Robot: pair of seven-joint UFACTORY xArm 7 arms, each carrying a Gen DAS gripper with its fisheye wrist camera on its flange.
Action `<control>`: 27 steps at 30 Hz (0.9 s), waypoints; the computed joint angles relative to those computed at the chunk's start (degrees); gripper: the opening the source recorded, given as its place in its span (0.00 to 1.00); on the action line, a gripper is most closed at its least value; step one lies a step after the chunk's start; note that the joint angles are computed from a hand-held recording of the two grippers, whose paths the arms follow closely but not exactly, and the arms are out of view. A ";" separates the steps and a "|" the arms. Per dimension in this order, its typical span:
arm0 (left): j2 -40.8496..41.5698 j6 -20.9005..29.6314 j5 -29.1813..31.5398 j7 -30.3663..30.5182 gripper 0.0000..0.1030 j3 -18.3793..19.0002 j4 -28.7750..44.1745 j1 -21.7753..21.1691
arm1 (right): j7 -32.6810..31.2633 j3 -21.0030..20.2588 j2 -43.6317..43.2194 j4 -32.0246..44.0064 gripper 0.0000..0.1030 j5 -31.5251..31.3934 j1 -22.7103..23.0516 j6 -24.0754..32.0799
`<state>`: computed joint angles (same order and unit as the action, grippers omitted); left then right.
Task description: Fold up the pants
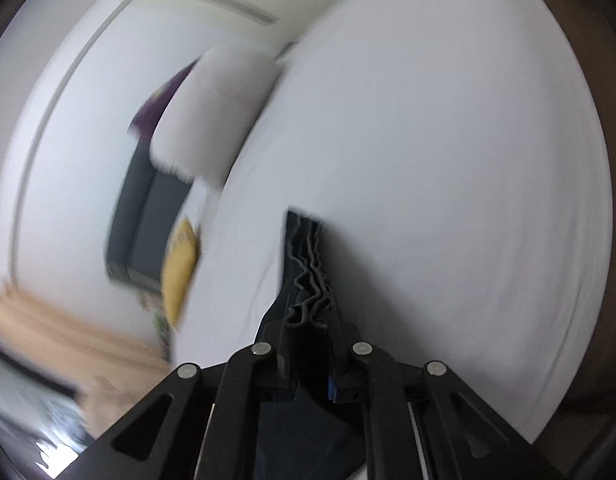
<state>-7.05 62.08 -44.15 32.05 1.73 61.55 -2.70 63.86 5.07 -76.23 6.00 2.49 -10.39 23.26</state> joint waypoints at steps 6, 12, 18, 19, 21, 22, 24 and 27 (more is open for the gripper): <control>-0.02 0.15 -0.64 -0.26 0.01 0.06 -0.07 0.16 | -7.54 16.24 22.44 21.56 0.11 -10.42 8.25 10.91; -1.08 1.16 -3.63 -1.75 0.01 0.79 0.03 0.27 | -10.85 30.47 46.32 36.21 0.11 -24.98 8.85 24.94; 1.08 6.81 -11.92 -4.29 0.01 1.25 2.99 0.23 | -7.38 28.83 47.70 36.04 0.11 -31.00 11.73 25.59; 2.10 8.25 -13.09 -5.64 0.01 0.90 3.86 0.12 | -6.75 29.43 47.82 36.81 0.11 -32.89 12.03 26.65; 3.98 11.25 -15.75 -7.36 0.01 0.12 5.49 0.00 | -4.90 31.15 48.28 38.73 0.11 -35.59 13.22 29.29; 4.71 12.47 -16.99 -8.08 0.02 -0.40 6.21 -0.09 | -4.36 32.05 48.87 40.18 0.11 -37.31 13.65 30.42; 6.67 15.05 -18.69 -9.79 0.08 -1.54 7.79 -0.38 | -3.06 33.16 50.30 42.44 0.11 -39.89 14.58 31.97; 9.10 17.52 -19.00 -11.53 0.61 -3.33 10.08 -0.85 | -1.39 35.53 54.67 46.80 0.11 -43.82 15.80 34.42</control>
